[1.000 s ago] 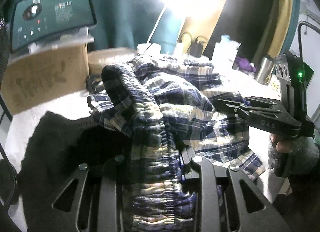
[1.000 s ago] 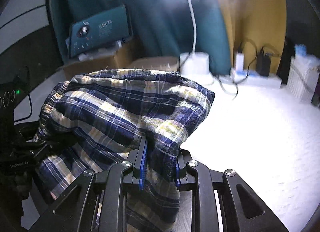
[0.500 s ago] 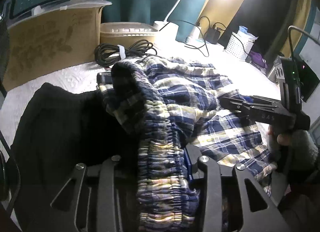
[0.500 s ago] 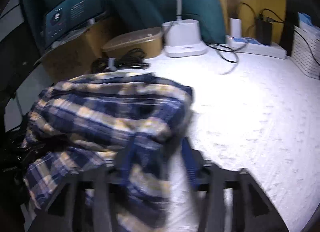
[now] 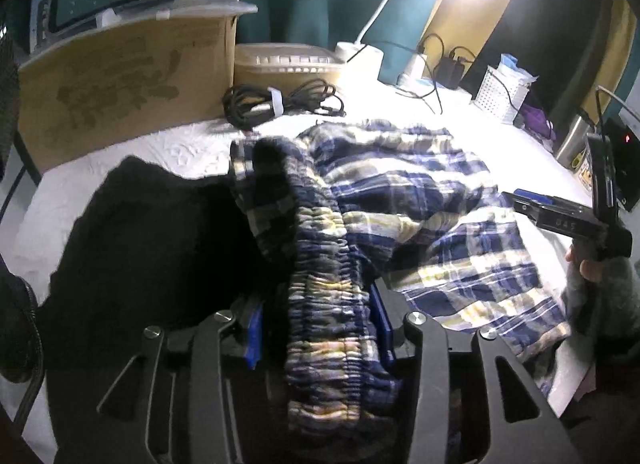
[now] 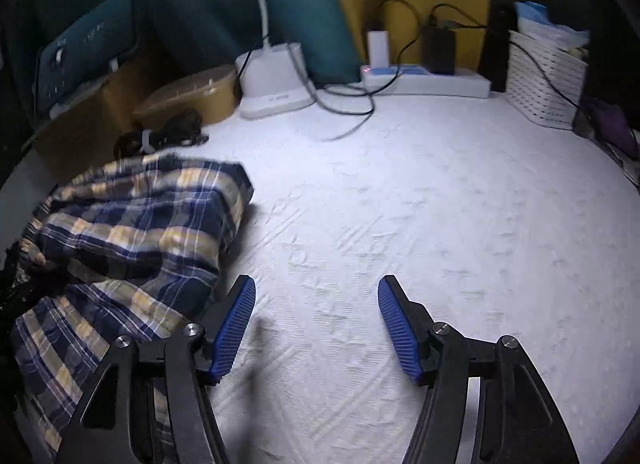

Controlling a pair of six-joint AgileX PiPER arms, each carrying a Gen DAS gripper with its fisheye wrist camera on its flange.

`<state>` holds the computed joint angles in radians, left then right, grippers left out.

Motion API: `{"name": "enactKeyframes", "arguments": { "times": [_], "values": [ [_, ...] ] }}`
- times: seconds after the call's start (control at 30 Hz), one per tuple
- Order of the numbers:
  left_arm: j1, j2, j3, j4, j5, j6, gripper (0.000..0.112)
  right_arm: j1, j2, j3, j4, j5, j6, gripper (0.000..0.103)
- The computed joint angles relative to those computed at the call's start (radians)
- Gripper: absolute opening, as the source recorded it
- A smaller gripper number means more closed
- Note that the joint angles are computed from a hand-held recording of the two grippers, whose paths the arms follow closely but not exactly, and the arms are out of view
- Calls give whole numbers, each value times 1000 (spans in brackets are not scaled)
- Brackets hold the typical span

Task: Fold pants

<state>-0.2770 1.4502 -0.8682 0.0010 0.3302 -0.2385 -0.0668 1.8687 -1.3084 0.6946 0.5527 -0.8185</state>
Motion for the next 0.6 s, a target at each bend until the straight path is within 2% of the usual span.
{"name": "enactKeyframes", "arguments": {
  "times": [0.07, 0.23, 0.33, 0.47, 0.6],
  "values": [
    [-16, -14, -24, 35, 31, -21, 44, -13, -20, 15, 52, -1, -54, 65],
    [-24, -32, -75, 58, 36, -21, 45, 7, -33, 12, 123, 15, -137, 65],
    [-9, 0, -125, 43, 45, 4, 45, 38, -8, -19, 107, 22, -123, 65],
    [-6, 84, -190, 178, 75, -96, 45, 74, 44, -75, 56, 30, -68, 65],
    [29, 141, -199, 149, 86, -60, 47, 86, 96, -136, 5, 48, -13, 65]
  ]
}}
